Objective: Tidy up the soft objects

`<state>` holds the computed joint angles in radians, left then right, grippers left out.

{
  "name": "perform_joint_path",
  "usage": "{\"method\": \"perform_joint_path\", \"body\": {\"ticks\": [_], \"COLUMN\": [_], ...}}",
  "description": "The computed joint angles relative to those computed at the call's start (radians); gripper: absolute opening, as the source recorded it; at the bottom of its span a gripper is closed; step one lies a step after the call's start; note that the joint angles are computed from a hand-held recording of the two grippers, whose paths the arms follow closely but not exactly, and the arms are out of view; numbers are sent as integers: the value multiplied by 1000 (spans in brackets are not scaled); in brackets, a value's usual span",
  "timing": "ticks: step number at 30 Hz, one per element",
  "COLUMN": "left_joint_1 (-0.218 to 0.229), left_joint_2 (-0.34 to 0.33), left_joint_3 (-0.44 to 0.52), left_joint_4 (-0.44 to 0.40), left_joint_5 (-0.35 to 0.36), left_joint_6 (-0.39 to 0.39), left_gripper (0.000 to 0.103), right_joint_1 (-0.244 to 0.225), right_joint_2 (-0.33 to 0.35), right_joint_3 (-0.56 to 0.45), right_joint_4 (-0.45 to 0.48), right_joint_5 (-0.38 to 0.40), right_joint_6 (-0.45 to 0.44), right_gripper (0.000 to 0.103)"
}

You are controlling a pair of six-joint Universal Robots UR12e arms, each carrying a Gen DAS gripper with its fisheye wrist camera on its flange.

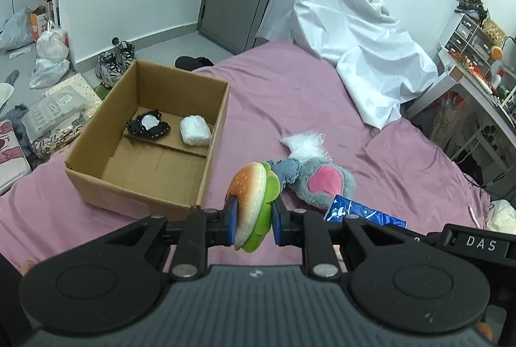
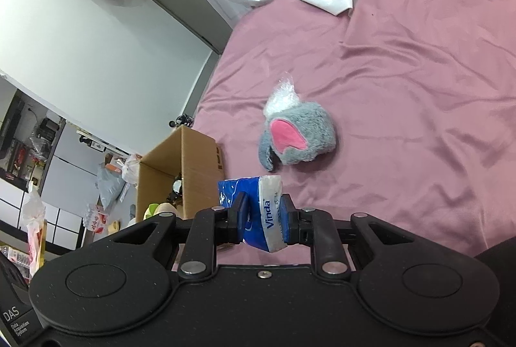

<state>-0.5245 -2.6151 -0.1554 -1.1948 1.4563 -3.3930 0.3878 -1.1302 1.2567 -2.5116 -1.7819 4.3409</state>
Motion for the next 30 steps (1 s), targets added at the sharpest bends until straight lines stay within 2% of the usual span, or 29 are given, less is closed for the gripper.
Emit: {"method": "perform_joint_path", "body": {"ticks": [13, 30], "left_joint_1": [10, 36], "left_joint_2": [81, 108], "left_joint_3": [-142, -194], "left_joint_4": [101, 177], "left_joint_5": [-5, 1], "left_joint_6": [-4, -61], "left_gripper": [20, 20], "right_joint_1": [27, 48], "right_joint_2": [11, 49], "right_joint_3": [-50, -135], "right_joint_4": [26, 74], "right_joint_5": [-63, -125], "right_joint_6": [-35, -90], "right_gripper": [21, 21]}}
